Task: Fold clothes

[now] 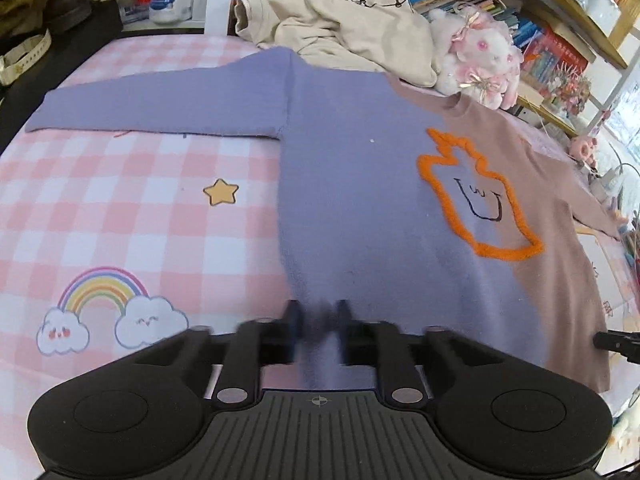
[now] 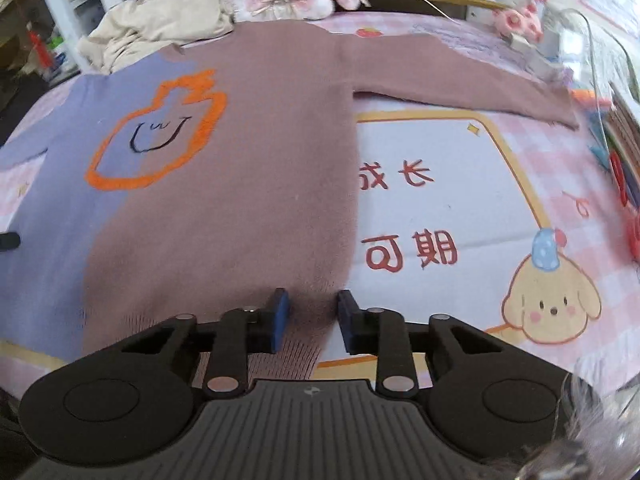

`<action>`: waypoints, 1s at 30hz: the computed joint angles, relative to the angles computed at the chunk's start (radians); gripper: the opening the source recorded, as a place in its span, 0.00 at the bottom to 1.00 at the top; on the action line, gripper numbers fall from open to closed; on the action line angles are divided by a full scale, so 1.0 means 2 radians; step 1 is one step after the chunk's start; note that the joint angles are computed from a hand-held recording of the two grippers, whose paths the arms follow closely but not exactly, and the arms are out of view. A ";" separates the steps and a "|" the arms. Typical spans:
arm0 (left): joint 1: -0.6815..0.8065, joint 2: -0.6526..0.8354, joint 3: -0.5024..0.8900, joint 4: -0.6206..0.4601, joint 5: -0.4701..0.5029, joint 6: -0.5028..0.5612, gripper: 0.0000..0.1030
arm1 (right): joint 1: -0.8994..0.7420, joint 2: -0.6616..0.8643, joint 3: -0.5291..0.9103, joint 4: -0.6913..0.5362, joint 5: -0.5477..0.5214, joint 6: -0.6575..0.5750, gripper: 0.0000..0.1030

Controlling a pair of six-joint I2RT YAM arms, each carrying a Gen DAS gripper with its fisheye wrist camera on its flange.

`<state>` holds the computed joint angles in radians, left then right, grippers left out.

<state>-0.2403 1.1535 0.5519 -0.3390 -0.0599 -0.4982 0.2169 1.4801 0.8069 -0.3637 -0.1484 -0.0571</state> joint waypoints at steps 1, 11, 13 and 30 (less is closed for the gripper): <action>-0.002 -0.004 -0.005 0.002 0.000 -0.002 0.06 | 0.003 0.000 0.001 -0.001 -0.001 -0.004 0.13; -0.056 -0.141 -0.045 -0.129 -0.048 -0.059 0.05 | 0.075 -0.022 -0.008 -0.017 0.018 -0.094 0.12; -0.047 -0.135 -0.042 -0.124 -0.044 -0.056 0.05 | 0.077 -0.022 -0.007 -0.012 0.030 -0.100 0.12; -0.021 -0.058 -0.019 -0.059 -0.037 -0.029 0.04 | 0.037 -0.018 -0.004 -0.005 0.036 -0.048 0.12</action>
<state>-0.2818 1.0370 0.5149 -0.4570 -0.1342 -0.5560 0.2900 1.4438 0.7983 -0.3742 -0.0760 -0.1540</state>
